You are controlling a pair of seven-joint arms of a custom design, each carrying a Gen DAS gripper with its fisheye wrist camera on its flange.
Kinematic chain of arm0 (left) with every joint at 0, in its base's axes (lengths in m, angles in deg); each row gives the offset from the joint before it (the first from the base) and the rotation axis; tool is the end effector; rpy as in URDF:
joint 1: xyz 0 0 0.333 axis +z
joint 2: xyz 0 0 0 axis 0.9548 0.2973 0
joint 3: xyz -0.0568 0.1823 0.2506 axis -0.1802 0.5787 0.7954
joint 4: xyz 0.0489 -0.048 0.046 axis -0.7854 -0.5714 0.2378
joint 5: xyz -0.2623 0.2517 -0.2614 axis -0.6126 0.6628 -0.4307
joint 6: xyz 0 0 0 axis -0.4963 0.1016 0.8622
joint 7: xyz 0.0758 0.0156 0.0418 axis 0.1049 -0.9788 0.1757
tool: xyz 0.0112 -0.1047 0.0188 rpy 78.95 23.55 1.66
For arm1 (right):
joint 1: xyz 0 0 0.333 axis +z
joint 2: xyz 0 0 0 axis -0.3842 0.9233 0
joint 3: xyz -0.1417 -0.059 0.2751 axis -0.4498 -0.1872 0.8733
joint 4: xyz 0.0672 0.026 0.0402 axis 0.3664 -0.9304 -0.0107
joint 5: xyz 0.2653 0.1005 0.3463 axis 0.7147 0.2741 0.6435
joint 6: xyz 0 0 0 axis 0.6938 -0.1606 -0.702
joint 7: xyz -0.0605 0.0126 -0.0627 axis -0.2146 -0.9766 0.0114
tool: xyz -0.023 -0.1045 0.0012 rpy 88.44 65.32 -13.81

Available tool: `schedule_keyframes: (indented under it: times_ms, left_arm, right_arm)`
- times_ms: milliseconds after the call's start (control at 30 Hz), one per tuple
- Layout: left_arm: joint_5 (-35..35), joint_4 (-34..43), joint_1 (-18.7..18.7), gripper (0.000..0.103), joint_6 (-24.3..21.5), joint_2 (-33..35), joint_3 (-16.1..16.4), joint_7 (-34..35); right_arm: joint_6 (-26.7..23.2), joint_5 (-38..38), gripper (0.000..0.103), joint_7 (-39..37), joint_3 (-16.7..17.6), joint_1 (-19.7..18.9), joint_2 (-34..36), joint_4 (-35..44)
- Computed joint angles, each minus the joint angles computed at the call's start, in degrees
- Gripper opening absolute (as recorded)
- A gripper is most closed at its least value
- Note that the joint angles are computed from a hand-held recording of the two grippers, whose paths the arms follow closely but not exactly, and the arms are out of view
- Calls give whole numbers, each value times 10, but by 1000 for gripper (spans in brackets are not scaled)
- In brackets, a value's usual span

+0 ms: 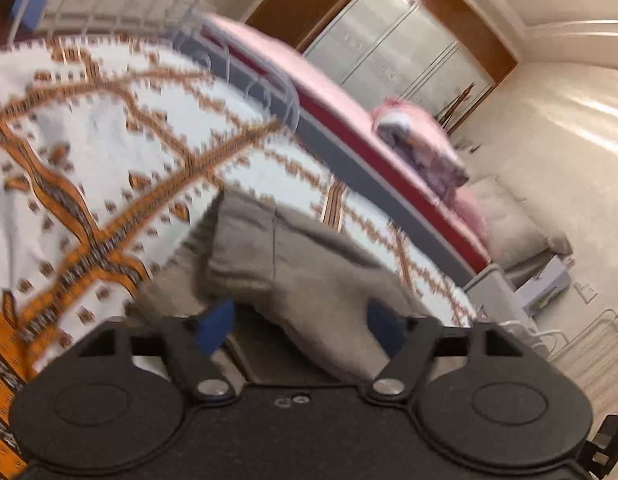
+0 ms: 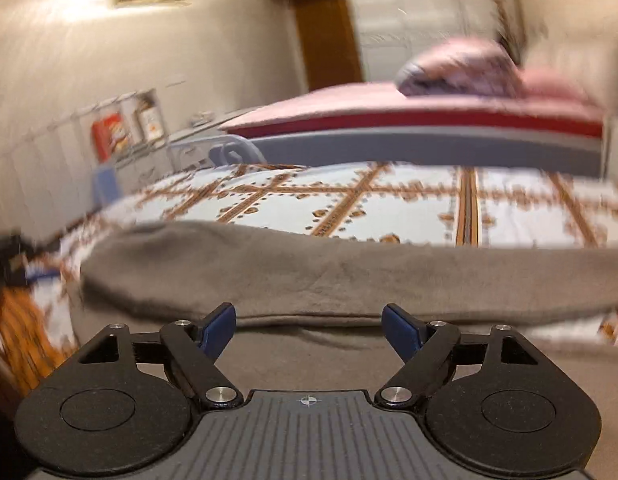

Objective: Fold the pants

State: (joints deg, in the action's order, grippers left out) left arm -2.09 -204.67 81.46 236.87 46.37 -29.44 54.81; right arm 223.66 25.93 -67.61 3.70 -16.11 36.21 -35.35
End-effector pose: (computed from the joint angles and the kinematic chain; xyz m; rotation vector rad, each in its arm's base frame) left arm 0.6139 -0.0693 0.3977 -2.1611 1.2895 -1.4107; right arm 0.6495 0.0591 0.4058 -1.6903 1.2317 -0.4234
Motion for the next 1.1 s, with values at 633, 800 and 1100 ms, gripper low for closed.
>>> schedule_keyframes:
  times_ms: [633,800,1100]
  left_arm:
    - [-85,104,-18,26,86,146,23,-65]
    - [-50,118,1,15,59,146,5,-76]
    - [-41,95,5,11,115,94,26,-22]
  right_arm:
    - [-103,-54,54,456,38,-109,213,218]
    - [-89,-138,11,519,43,-109,232,243]
    - [-92,12,8,252,68,-126,84,111]
